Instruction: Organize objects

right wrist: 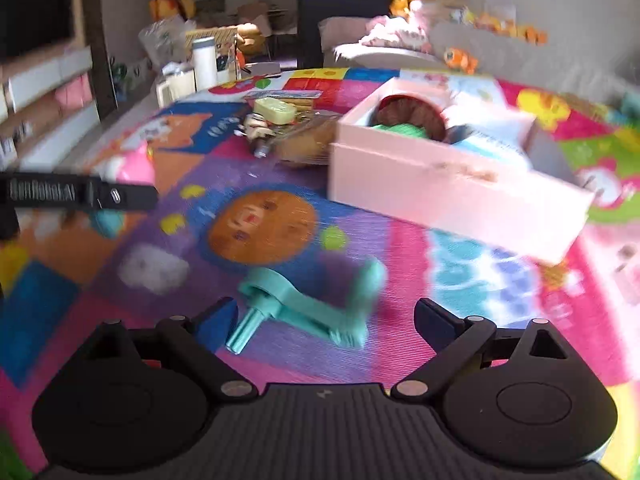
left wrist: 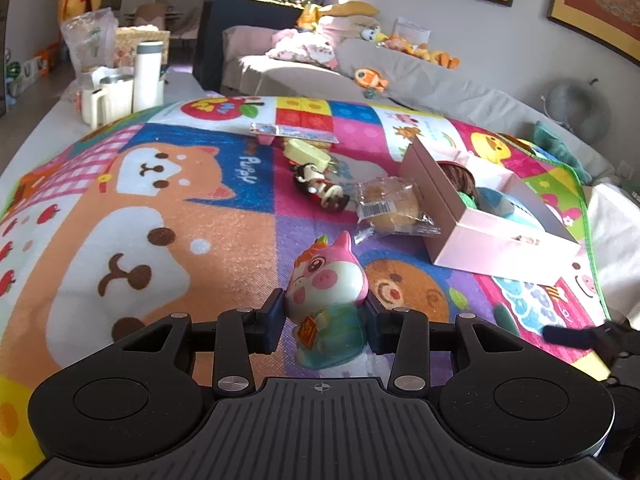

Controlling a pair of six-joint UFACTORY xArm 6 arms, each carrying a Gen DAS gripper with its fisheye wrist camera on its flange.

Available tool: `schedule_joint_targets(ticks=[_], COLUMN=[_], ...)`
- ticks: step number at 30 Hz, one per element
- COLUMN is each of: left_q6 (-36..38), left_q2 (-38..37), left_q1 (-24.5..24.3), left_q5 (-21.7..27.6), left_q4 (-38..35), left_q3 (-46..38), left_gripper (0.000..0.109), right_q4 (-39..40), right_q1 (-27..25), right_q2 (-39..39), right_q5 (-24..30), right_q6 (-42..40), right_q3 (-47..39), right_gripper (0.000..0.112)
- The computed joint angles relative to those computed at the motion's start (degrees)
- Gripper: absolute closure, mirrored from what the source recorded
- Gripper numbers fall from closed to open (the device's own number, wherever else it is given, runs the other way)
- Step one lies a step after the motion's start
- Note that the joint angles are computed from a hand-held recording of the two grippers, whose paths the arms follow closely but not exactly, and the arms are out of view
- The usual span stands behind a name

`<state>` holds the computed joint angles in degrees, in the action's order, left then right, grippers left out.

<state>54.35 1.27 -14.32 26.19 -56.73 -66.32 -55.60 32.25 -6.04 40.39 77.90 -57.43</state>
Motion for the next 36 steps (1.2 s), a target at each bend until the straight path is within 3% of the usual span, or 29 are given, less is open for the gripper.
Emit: schedule_joint_targets(ticks=[4, 9, 14, 17, 18, 19, 23, 29, 32, 34, 36], left_q6=[-0.1, 1.9, 3.0, 3.0, 2.8, 2.7, 2.5, 6.2, 6.7, 4.8, -1.1], left_q2=[-0.1, -0.7, -1.3, -1.4, -1.5, -1.5, -0.8, 5.4, 11.4, 16.7, 22.1], left_q1=[-0.1, -0.4, -0.3, -0.1, -0.1, -0.2, 0.0, -4.1, -8.3, -10.2, -11.5], left_q5=[1.8, 4.2, 6.0, 7.1, 7.2, 7.2, 9.9, 13.2, 10.7, 11.3, 13.2], left_q4=[0.5, 1.1, 1.7, 2.6, 3.1, 3.5, 3.2, -0.7, -2.8, -3.6, 1.6], left_q3=[0.3, 0.9, 1.5, 1.6, 1.6, 1.6, -0.4, -13.5, -22.0, -28.7, -35.1], left_gripper=[0.064, 0.064, 0.064, 0.064, 0.064, 0.064, 0.065, 0.065, 0.064, 0.063, 0.062], right_q4=[-2.8, 1.1, -2.3, 4.4, 7.9, 9.3, 3.1, -6.7, -9.8, -11.5, -12.1], right_q1=[1.7, -3.6, -4.6, -7.4, -8.0, -8.4, -7.2, -5.8, -5.8, -5.9, -6.2], right_q2=[-5.0, -11.6, -7.5, -4.4, -3.7, -3.3, -5.4, -13.8, -17.3, -19.1, -20.4], right_q5=[6.5, -8.6, -9.9, -13.8, -14.7, -15.6, -14.7, -12.3, -11.2, -10.7, -10.3], right_q6=[-0.9, -0.7, -4.7, -13.1, -16.5, -17.7, -12.2, -1.7, 2.5, 4.9, 6.5], right_q3=[4.4, 10.9, 7.4, 5.6, 5.3, 5.1, 6.2, 11.3, 13.4, 14.6, 15.5], right_gripper=[0.017, 0.017, 0.017, 0.030, 0.042, 0.041, 0.042, 0.042, 0.042, 0.042, 0.042])
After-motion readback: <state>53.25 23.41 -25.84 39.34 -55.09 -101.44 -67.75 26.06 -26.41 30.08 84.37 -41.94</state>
